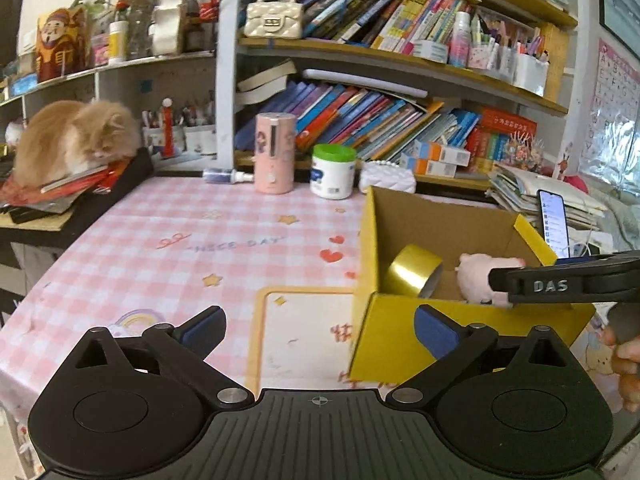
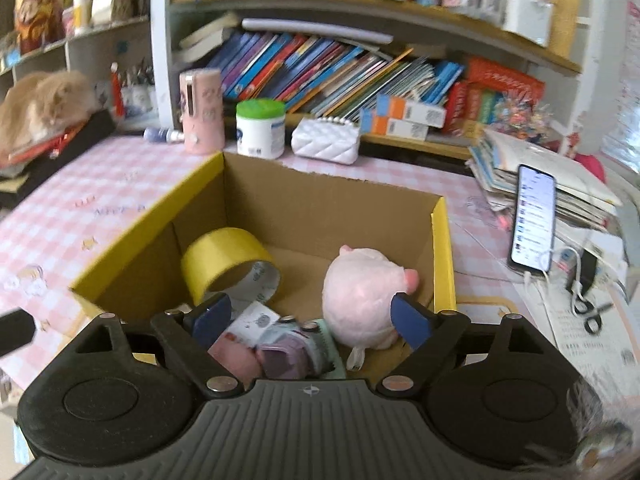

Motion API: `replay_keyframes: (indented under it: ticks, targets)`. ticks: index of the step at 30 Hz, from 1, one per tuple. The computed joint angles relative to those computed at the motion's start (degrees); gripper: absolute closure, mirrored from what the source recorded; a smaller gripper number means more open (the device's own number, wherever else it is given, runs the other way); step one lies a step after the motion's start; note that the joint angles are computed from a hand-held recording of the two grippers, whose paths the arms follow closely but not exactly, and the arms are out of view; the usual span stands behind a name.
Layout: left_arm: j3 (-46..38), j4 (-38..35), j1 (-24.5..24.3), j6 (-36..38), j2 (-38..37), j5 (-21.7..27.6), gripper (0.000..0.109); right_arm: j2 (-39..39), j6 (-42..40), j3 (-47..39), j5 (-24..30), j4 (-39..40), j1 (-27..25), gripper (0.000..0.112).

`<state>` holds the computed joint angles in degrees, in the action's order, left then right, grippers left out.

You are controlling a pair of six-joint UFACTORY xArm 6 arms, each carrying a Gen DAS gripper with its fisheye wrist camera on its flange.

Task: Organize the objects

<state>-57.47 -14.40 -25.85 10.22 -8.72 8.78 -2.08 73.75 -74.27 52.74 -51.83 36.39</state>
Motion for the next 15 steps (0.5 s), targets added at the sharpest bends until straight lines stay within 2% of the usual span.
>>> replay_keyframes:
  ticks: [4,9,15]
  targets:
    - [1.6,-8.0,1.5,9.1,-2.7,1.9,0.007,0.7,6.2,-2.5,5.0,-2.1,4.9,0.024]
    - [4.2,-13.4,4.0,17.0,-6.2,3.2,0.007,4.8,14.1,-8.9,14.1,-2.6,11.5,0.021]
    - [7.1,-7.6,7.6,14.1,-9.4,5.2,0.007,11.3,17.2,-17.1,24.3,-3.5,18.5,0.013]
